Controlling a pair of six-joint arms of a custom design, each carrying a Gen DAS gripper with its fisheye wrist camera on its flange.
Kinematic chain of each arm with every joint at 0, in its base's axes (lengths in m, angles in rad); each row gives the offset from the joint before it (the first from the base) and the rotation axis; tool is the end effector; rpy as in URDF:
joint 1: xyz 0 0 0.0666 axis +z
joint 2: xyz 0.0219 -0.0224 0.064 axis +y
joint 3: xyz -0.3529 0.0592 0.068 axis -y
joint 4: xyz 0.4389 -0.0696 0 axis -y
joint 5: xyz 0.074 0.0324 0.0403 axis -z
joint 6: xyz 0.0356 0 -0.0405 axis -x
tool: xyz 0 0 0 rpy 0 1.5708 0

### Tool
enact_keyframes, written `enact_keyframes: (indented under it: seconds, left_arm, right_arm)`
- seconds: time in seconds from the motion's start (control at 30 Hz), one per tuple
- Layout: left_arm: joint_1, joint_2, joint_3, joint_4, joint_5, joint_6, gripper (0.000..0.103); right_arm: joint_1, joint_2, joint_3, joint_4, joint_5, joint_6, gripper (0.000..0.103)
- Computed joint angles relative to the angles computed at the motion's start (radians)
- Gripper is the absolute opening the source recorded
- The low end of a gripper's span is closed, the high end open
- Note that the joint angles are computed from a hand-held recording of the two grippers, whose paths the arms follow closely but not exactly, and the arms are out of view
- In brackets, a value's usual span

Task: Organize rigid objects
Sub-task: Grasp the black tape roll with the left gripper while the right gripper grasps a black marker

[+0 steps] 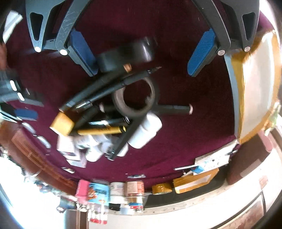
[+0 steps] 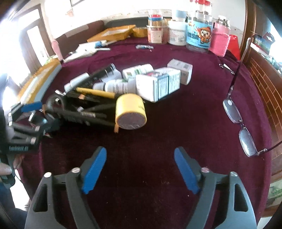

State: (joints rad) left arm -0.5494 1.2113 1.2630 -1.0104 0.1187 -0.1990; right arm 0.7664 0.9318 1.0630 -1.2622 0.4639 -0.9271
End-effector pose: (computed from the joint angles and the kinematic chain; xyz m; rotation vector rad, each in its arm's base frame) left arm 0.3919 -0.2454 0.4179 0.9744 2.3506 -0.2890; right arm 0.2606 0.2282 0.4160 0.3336 2.4916 0.0276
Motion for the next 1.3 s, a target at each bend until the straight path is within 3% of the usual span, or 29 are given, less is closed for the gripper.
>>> enact_keyframes:
  seconds: [0.07,0.2,0.33,0.47,0.63,0.83,0.9,0.93,0.97,1.07,1.3]
  left_arm:
    - [0.046,-0.023,-0.027,-0.025,0.098,0.01,0.102]
    - [0.083,-0.076,-0.076,-0.001,0.125,-0.016,0.102]
    - [0.126,-0.095,-0.094,0.005,0.205,-0.033,0.101]
    - [0.134,-0.093,-0.097,0.004,0.219,-0.036,0.101]
    - [0.126,-0.097,-0.102,0.0,0.228,-0.043,0.101]
    - [0.126,-0.108,-0.109,-0.001,0.249,-0.055,0.101]
    - [0.126,-0.104,-0.104,-0.001,0.258,-0.06,0.101]
    - [0.125,-0.103,-0.103,0.001,0.26,-0.062,0.101]
    - [0.121,-0.099,-0.1,0.003,0.258,-0.066,0.101]
    - [0.109,-0.082,-0.086,0.012,0.259,-0.084,0.101]
    - [0.11,-0.015,-0.036,0.017,0.306,-0.144,0.074]
  right_arm:
    - [-0.017,-0.014,-0.008,0.036,-0.023,0.014,0.062]
    - [-0.059,-0.017,-0.008,0.087,-0.083,0.038,0.051]
    - [-0.071,-0.028,-0.016,0.175,-0.161,0.083,0.05]
    - [-0.037,0.036,0.027,0.222,-0.212,0.23,0.05]
    - [0.005,0.15,0.115,0.166,-0.14,0.374,0.05]
    - [-0.008,0.19,0.129,0.139,-0.179,0.455,0.053]
    - [-0.007,0.193,0.129,0.121,-0.252,0.473,0.048]
    - [0.001,0.198,0.132,0.108,-0.28,0.483,0.037]
    - [0.022,0.203,0.138,0.093,-0.248,0.493,0.035]
    - [0.029,0.201,0.143,0.076,-0.273,0.484,0.023]
    - [0.041,0.177,0.123,0.085,-0.271,0.435,0.021]
